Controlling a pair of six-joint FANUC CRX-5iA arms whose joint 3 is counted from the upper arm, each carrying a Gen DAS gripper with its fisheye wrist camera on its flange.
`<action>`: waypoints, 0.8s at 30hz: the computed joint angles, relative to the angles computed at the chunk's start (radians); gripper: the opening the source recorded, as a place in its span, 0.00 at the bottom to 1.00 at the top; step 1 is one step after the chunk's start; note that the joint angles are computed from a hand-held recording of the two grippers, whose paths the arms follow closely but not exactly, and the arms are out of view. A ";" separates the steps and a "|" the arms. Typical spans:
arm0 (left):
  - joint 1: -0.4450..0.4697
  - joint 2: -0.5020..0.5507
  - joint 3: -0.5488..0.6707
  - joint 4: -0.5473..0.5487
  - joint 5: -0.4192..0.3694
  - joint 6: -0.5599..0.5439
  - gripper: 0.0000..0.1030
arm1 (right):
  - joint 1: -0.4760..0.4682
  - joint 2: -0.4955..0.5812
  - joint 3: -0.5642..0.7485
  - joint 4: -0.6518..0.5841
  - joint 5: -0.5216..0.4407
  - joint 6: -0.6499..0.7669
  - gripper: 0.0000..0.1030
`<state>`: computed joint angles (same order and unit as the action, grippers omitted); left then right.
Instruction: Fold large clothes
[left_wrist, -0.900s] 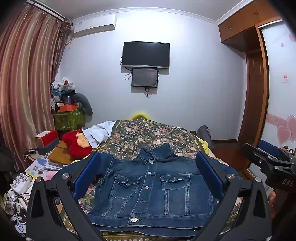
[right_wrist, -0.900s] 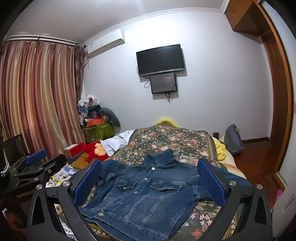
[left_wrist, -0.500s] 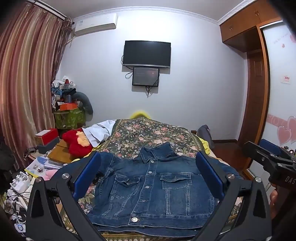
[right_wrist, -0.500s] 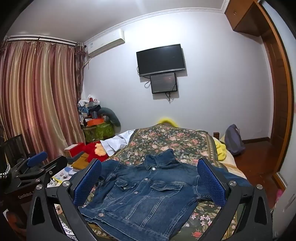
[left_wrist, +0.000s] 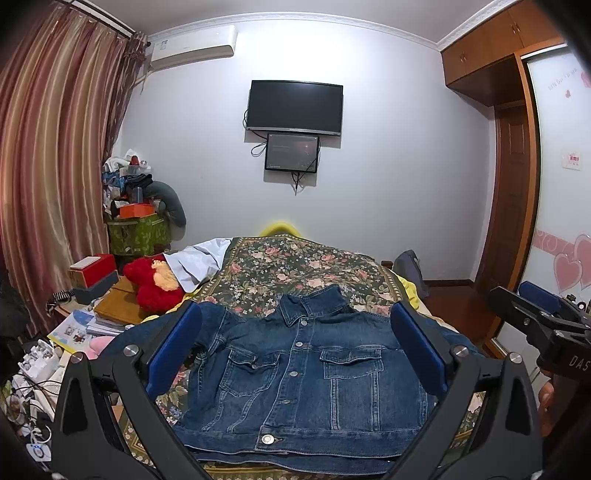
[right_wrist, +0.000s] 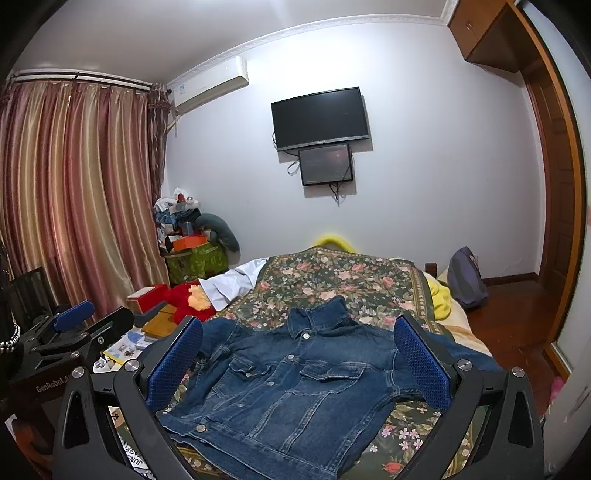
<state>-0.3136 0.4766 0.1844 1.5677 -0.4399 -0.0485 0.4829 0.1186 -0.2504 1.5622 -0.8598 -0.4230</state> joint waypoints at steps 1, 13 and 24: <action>0.000 0.001 0.001 -0.001 -0.001 0.001 1.00 | 0.007 0.003 0.010 -0.011 -0.007 0.010 1.00; 0.010 0.005 0.016 -0.036 -0.019 0.035 1.00 | 0.004 0.000 0.004 -0.018 -0.011 0.002 1.00; 0.008 0.007 0.022 -0.044 -0.019 0.041 1.00 | 0.001 -0.003 0.002 -0.017 -0.008 0.001 1.00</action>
